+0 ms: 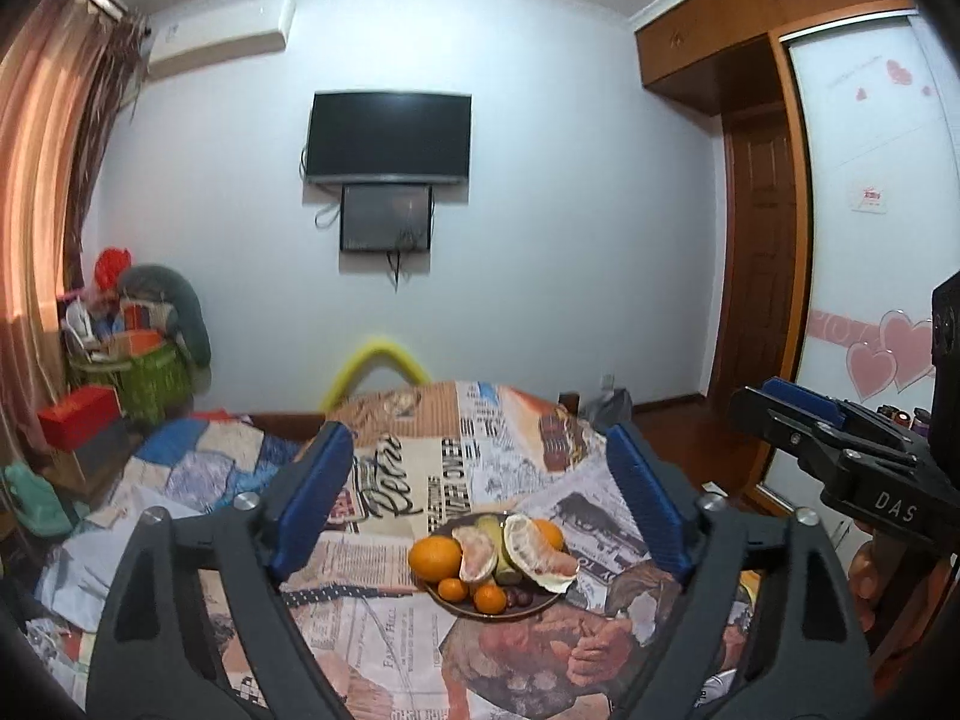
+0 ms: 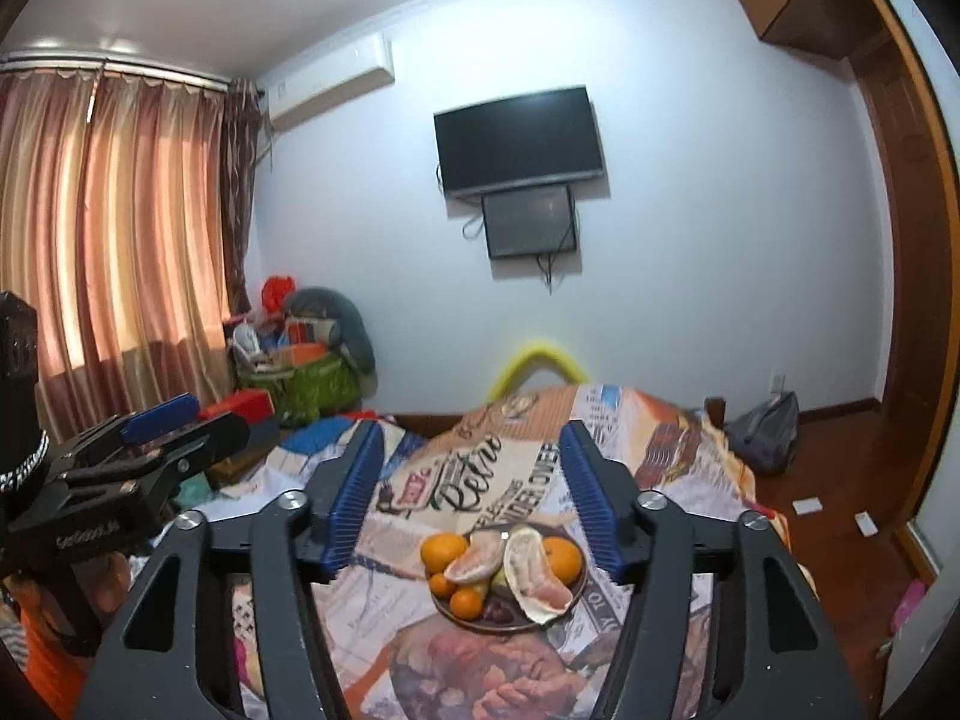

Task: Organize fruits

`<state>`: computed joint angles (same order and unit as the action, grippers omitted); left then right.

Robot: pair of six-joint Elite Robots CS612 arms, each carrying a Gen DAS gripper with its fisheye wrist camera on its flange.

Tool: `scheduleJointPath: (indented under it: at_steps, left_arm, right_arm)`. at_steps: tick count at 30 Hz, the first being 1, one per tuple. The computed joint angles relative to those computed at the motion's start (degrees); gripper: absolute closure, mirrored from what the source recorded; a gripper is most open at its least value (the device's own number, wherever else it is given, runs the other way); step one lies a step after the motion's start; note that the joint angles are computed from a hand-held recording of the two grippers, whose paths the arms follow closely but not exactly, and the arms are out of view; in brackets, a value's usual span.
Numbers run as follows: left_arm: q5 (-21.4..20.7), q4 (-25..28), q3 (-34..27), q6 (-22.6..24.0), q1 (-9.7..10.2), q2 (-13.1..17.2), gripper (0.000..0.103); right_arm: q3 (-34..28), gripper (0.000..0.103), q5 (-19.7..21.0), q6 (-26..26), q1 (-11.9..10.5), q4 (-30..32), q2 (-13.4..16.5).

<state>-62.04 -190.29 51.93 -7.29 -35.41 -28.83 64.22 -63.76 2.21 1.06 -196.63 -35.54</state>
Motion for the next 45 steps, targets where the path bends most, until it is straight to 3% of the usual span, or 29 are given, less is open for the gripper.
scheduleJointPath:
  at_steps: [4,10,14,45]
  left_arm:
    - [2.1,-3.2,1.5,1.9,-0.81,-0.6,0.001]
    - [2.8,-4.5,2.8,2.0,-1.14,-1.2,0.0]
    - [3.3,-4.7,2.5,2.4,-1.11,-0.9,0.0]
    - [3.5,-4.3,1.8,3.0,-1.29,-0.4,0.0]
  right_arm:
    - [-0.1,0.026,-2.2,0.7,0.3,-2.7,0.3]
    - [0.5,0.015,-5.2,0.5,0.8,-4.8,0.3]
    - [1.4,0.0,-7.1,0.6,1.0,-6.7,0.2]
    - [3.4,0.0,-9.6,-1.1,1.2,-6.0,-1.0]
